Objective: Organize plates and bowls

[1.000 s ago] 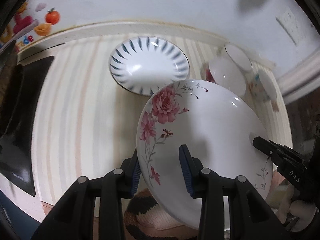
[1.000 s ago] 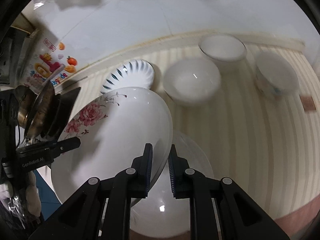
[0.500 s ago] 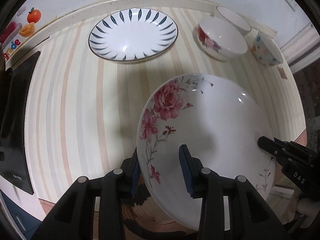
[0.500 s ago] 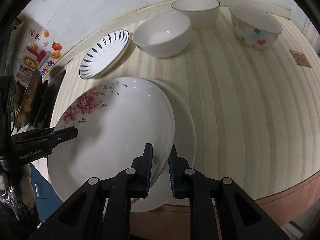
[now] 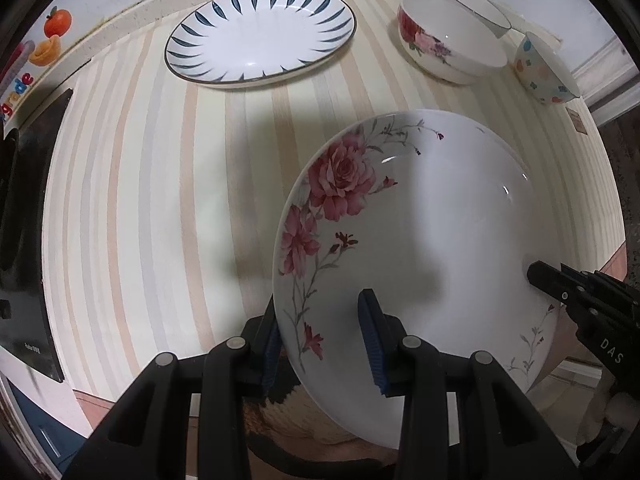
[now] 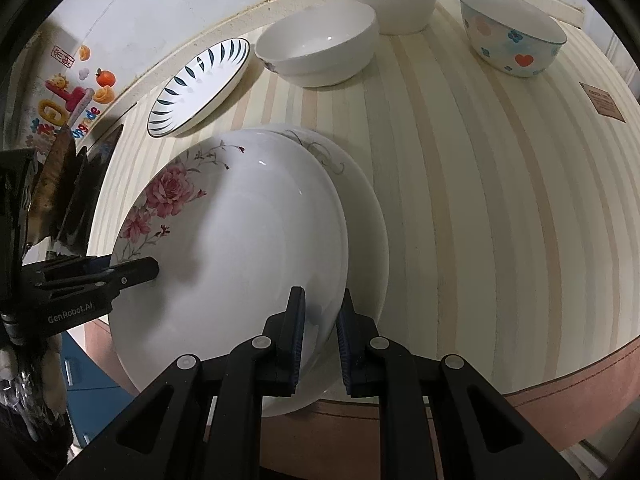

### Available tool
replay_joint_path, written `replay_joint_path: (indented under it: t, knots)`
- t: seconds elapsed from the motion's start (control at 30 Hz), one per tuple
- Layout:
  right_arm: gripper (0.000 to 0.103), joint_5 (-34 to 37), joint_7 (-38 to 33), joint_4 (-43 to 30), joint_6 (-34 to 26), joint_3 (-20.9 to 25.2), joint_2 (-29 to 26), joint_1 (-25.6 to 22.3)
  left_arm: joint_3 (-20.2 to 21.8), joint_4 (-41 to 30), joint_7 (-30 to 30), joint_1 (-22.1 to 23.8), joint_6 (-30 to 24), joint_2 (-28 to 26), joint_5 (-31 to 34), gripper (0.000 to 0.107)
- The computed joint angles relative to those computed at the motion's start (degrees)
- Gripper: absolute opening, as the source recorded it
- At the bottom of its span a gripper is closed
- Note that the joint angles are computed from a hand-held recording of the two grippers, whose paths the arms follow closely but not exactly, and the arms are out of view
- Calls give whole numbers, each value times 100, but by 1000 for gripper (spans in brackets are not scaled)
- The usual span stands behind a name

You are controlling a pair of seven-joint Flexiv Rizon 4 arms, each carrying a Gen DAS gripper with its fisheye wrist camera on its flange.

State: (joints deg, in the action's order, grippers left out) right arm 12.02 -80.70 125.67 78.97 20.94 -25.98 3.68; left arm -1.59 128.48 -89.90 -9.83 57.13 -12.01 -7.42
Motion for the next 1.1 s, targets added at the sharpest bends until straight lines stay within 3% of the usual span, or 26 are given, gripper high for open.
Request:
replay_joint_path:
  t: [0.43,0.6,0.83,0.9,1.03,1.1]
  knots:
    - [17,-176,261,123,115,-220,68,182,-1,31,-234,-152,162,-99,311,33]
    - [17,-16,288,63,-96,-55,131,-22,-21,48,-299,-180,137,-83,290,33]
    - [19,589,-150,-164,-791,76,383,-380,59,101,-308,8,-55,289,-15,34]
    - [19,673,-202,-245,-981,-70,529,-329,122,15,-326,120,-80,411,-89,34]
    - [22,1059,-674,-1017,-1559,-148,568,-335,217,-355,-266,427,-25,304,-325,34]
    - [32,1206,-974,-1613,-1866,-177,350,-270,273,-701,-211,620,-96,38,-388,34]
